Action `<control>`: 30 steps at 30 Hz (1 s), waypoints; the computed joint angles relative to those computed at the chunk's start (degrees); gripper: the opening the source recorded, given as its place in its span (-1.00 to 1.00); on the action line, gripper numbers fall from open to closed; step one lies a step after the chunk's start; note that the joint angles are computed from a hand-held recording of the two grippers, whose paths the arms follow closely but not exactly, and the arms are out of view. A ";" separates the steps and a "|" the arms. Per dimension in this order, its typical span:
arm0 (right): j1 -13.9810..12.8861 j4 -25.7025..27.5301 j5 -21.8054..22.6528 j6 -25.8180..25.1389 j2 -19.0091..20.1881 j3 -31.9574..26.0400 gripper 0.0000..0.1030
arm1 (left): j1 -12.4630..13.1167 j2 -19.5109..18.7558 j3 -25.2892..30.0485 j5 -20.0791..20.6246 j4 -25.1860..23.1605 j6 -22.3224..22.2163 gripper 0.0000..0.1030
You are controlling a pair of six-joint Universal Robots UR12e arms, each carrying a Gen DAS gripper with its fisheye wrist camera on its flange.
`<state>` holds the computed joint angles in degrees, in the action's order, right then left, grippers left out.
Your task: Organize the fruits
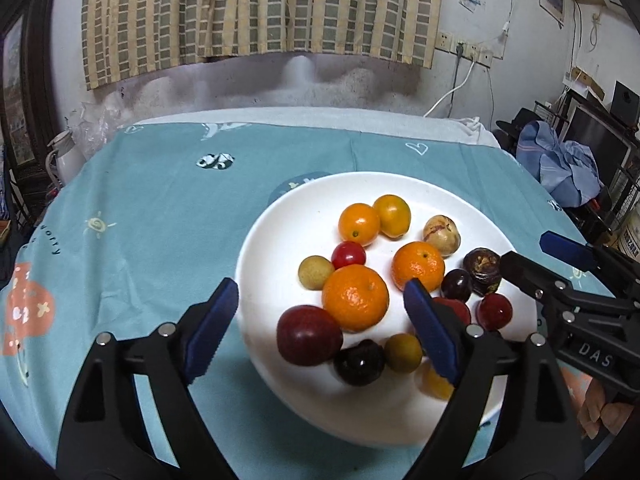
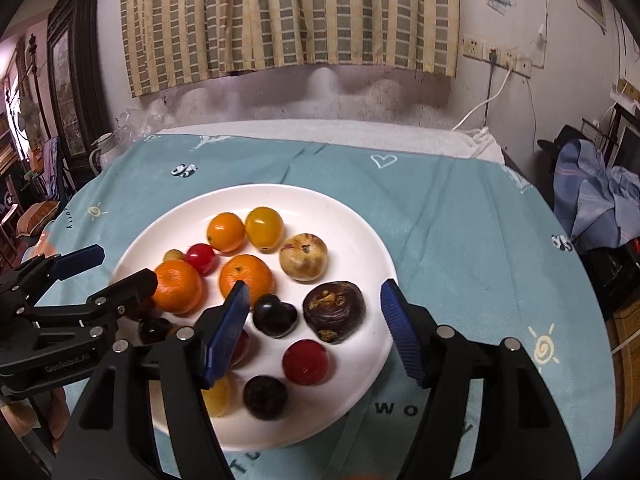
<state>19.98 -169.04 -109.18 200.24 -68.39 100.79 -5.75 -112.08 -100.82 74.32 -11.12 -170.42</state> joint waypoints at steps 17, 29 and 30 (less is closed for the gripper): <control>8.24 -4.11 -12.26 2.64 -3.84 7.63 0.91 | 2.39 9.38 -13.33 0.48 6.51 -0.23 0.96; 9.46 1.54 -12.51 3.78 -3.58 7.58 0.97 | 4.63 10.66 -14.29 -5.02 5.22 -2.69 0.96; 9.27 1.39 -11.80 4.11 -3.78 7.84 0.97 | 4.96 10.62 -14.13 -6.28 4.47 -3.15 0.96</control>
